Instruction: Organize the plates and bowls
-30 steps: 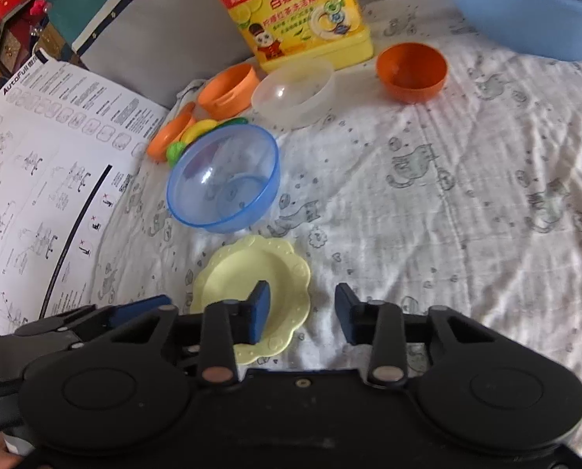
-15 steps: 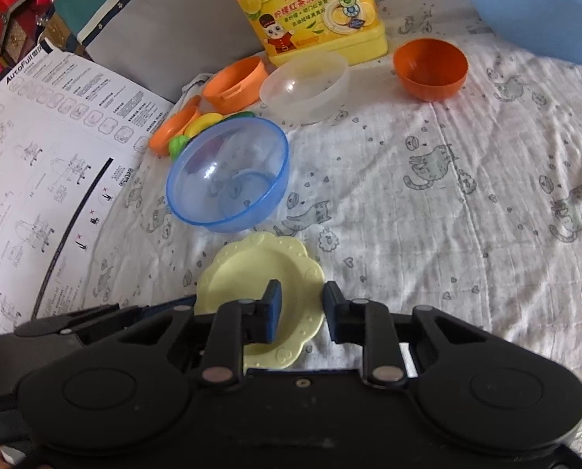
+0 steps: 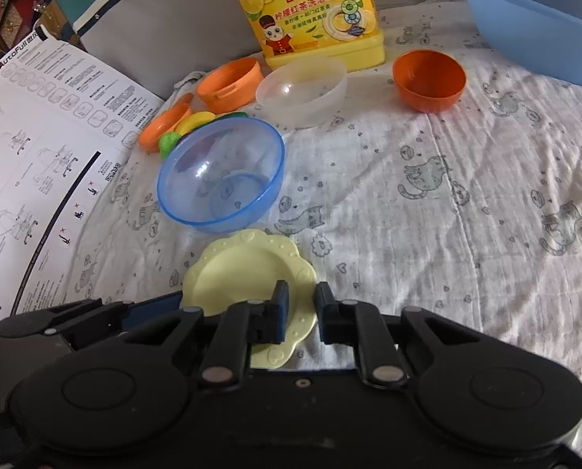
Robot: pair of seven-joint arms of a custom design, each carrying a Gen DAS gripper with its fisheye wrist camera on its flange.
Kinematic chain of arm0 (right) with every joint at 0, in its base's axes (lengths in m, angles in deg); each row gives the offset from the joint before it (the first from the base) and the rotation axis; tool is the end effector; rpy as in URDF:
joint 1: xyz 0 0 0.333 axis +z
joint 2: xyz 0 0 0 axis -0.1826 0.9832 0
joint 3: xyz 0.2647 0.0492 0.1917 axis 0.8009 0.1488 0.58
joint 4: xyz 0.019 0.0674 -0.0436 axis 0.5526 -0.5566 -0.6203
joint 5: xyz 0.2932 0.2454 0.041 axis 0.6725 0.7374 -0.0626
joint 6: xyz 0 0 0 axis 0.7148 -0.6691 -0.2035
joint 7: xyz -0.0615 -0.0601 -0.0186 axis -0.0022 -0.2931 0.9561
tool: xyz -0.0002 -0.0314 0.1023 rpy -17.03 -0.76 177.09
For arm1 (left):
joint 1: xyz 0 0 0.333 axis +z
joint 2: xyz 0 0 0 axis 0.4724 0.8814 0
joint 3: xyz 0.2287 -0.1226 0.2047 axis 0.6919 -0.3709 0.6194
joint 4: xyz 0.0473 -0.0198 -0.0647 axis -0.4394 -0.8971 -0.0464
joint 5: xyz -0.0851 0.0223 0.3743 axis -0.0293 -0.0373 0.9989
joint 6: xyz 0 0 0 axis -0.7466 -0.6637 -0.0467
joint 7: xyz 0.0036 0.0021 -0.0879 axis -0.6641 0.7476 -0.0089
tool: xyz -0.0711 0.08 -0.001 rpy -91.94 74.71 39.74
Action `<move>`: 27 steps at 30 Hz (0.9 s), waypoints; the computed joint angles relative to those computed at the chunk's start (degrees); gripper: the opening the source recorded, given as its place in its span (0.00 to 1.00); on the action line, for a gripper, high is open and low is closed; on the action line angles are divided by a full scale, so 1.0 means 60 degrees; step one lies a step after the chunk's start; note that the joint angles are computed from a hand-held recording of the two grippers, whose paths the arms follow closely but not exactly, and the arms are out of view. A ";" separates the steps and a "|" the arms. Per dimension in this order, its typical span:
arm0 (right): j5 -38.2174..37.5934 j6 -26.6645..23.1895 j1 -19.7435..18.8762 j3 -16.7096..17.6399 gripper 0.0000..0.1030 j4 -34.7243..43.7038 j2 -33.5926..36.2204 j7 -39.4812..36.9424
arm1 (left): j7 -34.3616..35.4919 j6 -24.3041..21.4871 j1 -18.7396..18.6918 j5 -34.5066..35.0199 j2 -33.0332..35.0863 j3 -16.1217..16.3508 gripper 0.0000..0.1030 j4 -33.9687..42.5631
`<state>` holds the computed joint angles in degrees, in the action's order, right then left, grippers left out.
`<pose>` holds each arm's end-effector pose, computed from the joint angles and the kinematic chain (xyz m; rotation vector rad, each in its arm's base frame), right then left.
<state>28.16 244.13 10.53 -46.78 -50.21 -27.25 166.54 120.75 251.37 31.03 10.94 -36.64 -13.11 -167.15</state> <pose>0.6453 0.2780 0.3880 -1.6368 1.8245 -0.2560 0.6345 -0.0594 0.4102 -1.6749 2.1508 -0.6664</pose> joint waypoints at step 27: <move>-0.1105 -0.0291 0.0622 -0.0050 0.15 -0.1307 -0.1942 0.1384 | 0.1905 -0.0172 -0.0063 -0.2413 -0.2507 0.0479 0.42 -0.1701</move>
<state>21.53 242.38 14.26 -47.08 -58.05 -38.90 174.84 132.18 250.34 30.65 -3.53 -51.68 -10.24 -177.35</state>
